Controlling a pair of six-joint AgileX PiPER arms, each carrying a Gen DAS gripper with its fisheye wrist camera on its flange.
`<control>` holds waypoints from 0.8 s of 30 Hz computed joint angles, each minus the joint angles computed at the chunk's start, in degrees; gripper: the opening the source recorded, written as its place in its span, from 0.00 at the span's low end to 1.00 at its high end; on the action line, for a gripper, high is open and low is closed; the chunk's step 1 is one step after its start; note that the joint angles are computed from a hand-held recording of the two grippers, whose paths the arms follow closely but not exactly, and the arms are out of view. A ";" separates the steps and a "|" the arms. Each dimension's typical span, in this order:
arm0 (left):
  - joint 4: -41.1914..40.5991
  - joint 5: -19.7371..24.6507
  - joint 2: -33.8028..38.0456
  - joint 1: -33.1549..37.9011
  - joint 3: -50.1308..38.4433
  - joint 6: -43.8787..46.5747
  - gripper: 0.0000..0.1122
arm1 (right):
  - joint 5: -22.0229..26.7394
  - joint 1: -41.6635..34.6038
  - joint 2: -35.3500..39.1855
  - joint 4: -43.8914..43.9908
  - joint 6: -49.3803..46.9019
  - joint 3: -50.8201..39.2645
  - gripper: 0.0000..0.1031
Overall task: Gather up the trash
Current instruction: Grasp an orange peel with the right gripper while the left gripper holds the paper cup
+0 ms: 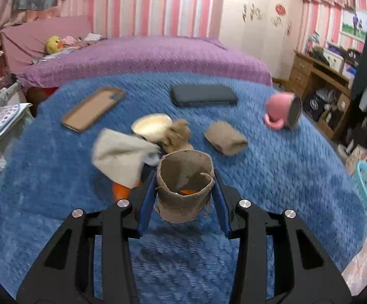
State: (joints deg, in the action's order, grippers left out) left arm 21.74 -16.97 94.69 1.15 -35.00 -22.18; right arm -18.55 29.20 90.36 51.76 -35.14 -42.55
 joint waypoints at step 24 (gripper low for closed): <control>22.09 -4.59 -2.50 20.65 1.18 -16.69 0.36 | 4.83 8.43 17.47 3.89 -2.76 -16.50 0.81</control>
State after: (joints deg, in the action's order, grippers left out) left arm 43.84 -21.56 92.19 21.79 -33.82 -38.87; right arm -13.71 37.63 107.83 55.65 -37.91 -59.04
